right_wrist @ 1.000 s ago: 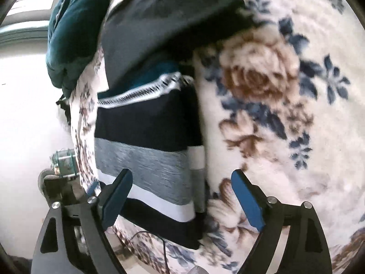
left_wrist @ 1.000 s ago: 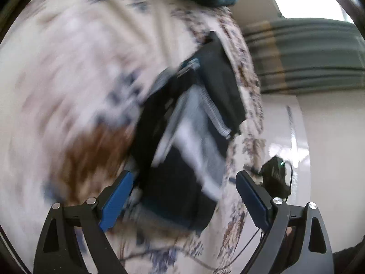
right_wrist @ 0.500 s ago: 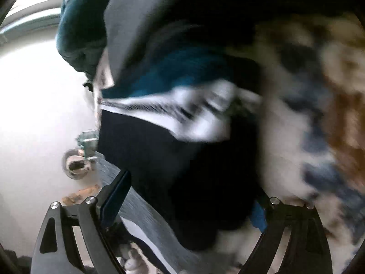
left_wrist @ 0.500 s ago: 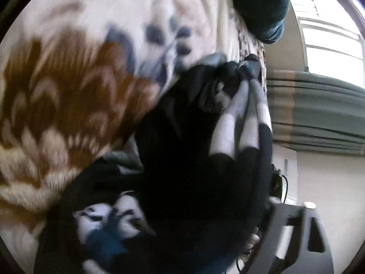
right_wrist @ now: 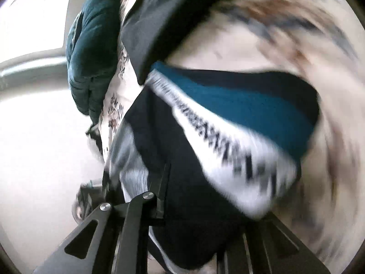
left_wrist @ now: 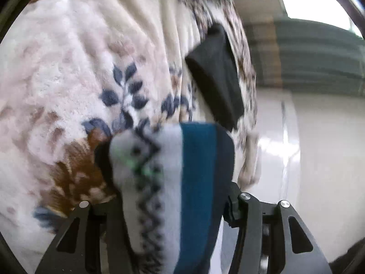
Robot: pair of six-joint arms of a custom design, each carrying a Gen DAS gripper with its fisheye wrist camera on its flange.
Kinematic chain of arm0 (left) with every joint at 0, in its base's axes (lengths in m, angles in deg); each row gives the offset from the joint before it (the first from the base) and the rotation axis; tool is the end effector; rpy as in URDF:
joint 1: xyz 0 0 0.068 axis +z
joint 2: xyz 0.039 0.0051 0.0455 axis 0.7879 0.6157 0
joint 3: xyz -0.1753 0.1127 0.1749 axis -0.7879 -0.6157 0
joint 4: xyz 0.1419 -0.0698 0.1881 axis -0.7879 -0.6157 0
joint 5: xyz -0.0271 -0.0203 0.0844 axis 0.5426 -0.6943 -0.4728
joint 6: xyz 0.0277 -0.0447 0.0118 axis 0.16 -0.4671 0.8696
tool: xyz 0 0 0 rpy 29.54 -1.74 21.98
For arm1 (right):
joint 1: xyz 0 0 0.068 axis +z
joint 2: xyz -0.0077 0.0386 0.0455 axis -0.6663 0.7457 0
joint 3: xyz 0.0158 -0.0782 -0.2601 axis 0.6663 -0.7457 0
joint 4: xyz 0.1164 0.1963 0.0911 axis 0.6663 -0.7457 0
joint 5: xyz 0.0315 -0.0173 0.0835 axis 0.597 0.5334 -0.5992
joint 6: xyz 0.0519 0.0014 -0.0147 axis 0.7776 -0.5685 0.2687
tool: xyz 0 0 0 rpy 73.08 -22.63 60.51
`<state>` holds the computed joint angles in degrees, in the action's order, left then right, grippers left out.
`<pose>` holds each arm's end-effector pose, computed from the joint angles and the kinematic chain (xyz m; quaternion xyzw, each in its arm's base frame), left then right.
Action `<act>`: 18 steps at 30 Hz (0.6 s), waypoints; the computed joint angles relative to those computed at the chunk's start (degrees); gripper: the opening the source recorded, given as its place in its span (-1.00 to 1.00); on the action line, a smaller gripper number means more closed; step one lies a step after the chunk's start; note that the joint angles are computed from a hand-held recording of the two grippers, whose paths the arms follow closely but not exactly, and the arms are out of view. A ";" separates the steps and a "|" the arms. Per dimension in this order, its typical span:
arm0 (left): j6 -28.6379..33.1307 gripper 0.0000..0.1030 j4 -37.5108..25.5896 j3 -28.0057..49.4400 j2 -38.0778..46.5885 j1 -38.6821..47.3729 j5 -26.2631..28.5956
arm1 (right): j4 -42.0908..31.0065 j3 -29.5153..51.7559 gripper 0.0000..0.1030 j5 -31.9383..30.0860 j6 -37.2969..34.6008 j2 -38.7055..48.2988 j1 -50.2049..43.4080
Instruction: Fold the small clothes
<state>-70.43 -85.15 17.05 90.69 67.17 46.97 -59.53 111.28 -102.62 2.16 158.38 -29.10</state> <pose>0.4000 0.0780 0.1314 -0.0965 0.8754 -0.4724 0.0349 0.2284 0.0709 0.1891 0.3178 0.8595 0.3937 0.0722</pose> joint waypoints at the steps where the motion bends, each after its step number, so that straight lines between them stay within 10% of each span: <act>1: 4.23 0.10 -4.33 3.23 2.59 -0.26 -1.56 | -1.10 -2.31 -0.68 3.48 3.56 -4.41 3.76; 9: 6.69 0.47 -1.06 -4.87 1.16 2.48 -7.34 | 10.97 -17.67 0.04 9.40 21.21 -4.07 17.98; 18: 8.25 0.48 1.15 -26.67 -31.14 14.91 -17.70 | -31.10 -6.28 0.19 11.68 20.06 -31.95 20.40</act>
<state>-62.18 -84.00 -9.61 59.55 82.08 29.27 -90.62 105.00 -90.94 22.22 126.43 -8.70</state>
